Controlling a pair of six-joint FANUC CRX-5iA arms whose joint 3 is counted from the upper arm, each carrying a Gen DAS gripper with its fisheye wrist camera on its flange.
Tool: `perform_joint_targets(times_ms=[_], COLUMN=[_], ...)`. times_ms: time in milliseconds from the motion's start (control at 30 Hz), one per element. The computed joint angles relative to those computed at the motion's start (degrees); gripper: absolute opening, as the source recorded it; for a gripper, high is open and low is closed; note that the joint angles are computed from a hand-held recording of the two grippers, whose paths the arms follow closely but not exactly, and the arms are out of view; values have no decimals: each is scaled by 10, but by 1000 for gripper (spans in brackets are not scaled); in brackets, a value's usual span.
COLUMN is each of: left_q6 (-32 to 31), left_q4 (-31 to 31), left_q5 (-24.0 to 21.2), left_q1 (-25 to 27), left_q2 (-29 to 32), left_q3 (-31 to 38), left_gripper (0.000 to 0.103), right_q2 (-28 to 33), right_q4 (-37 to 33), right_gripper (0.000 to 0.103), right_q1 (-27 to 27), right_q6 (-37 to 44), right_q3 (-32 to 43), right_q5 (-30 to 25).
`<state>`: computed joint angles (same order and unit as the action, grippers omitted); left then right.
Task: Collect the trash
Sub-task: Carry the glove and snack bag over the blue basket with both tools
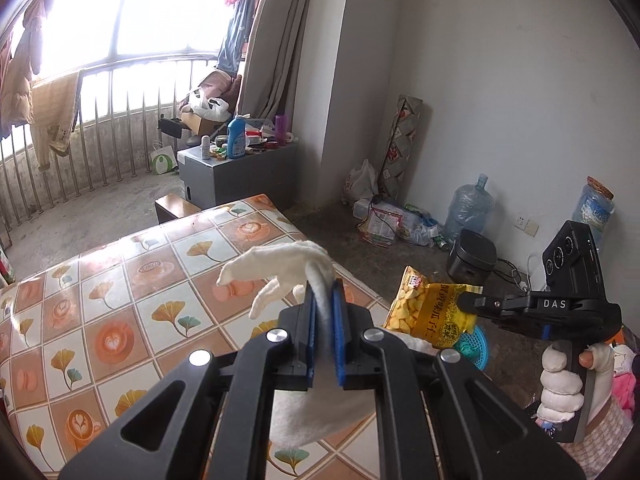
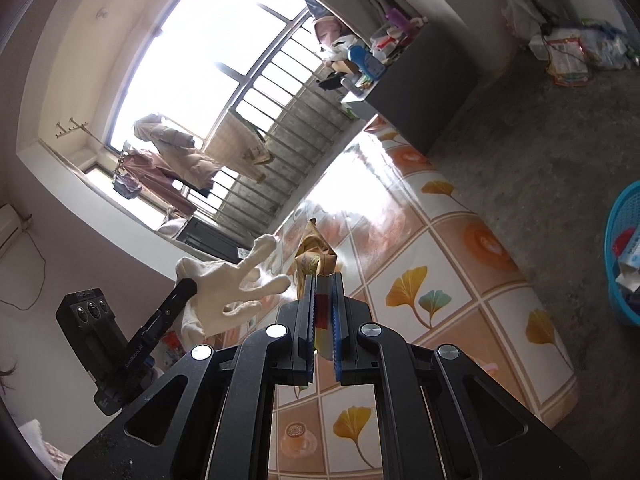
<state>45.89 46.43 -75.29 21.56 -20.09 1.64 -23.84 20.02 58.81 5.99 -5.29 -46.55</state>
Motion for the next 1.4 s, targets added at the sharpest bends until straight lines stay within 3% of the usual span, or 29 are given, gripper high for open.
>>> perform_joint_targets(times_ms=[167, 367, 533, 700, 900, 1233, 1267, 1333, 1367, 1400], left_q6=[7, 19, 41, 76, 118, 223, 234, 253, 263, 274], left_q4=[-5, -17, -27, -49, -90, -164, -170, -189, -205, -227], left_q5=[12, 29, 36, 20, -11, -128, -140, -168, -171, -178], left_q1=[-43, -120, -202, -291, -390, -501, -509, -525, -532, -537], left_q2=[17, 52, 104, 169, 262, 476, 498, 538, 548, 554], left_q3=[20, 59, 112, 175, 259, 474, 494, 535, 544, 553], left_gripper=[7, 7, 7, 7, 7, 7, 11, 29, 40, 42], right_q2=[-16, -61, -110, -146, -155, -169, -173, -168, -164, -157], right_q4=[20, 97, 169, 211, 179, 77, 66, 43, 28, 6], right_gripper=[6, 6, 6, 6, 6, 8, 9, 15, 29, 44], right_q1=[-5, -3, -2, 16, 6, -116, -137, -175, -196, -218], right_q6=[-21, -92, -157, -213, -245, -250, -243, -230, -223, -217], right_q3=[-22, -67, -101, -124, -139, -185, -194, -205, -210, -210], right_q5=[10, -16, -89, -206, -331, -313, -299, -281, -271, -268])
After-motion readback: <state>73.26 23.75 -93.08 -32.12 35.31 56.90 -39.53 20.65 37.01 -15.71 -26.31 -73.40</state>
